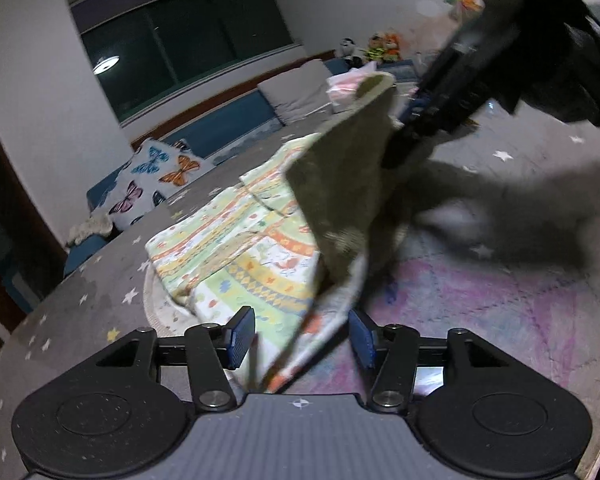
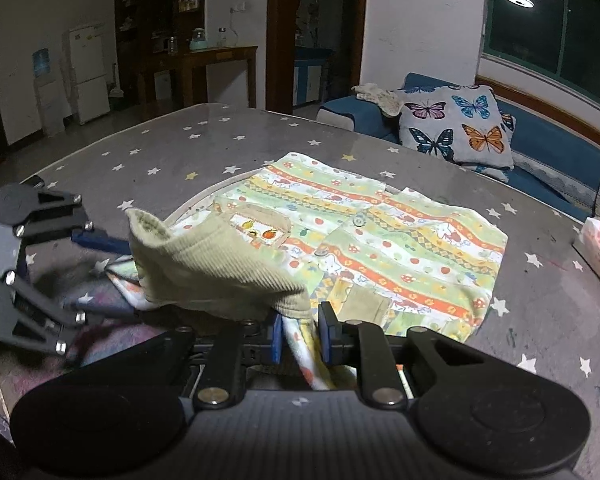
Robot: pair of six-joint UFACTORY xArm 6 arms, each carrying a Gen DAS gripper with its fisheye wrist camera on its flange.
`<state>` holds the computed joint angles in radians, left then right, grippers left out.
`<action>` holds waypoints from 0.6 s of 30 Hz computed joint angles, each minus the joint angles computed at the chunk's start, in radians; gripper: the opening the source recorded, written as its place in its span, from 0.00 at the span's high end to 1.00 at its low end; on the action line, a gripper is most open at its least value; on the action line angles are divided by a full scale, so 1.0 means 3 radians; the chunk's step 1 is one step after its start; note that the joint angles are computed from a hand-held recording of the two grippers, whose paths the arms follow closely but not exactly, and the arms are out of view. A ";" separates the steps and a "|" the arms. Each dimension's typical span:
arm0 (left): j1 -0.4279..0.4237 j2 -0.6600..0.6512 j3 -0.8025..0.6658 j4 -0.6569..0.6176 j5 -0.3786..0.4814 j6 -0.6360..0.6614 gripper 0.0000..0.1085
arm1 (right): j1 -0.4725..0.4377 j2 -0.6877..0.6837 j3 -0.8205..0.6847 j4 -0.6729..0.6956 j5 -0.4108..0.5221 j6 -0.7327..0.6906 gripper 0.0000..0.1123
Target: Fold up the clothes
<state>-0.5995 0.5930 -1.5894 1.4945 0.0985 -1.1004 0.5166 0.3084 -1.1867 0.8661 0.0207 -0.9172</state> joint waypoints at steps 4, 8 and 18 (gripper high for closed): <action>-0.0083 0.0071 -0.0122 0.0439 0.0225 -0.0262 0.49 | -0.0004 0.0015 -0.0038 0.0041 -0.0015 0.0008 0.86; -0.0027 0.0080 -0.0125 0.0272 0.0247 -0.0156 0.58 | 0.0012 0.0013 -0.0031 0.0137 -0.0049 -0.0072 0.86; 0.0085 -0.0139 0.0095 0.0505 0.0211 -0.0473 0.93 | 0.0121 -0.0034 -0.0033 0.0974 -0.0169 -0.0789 0.92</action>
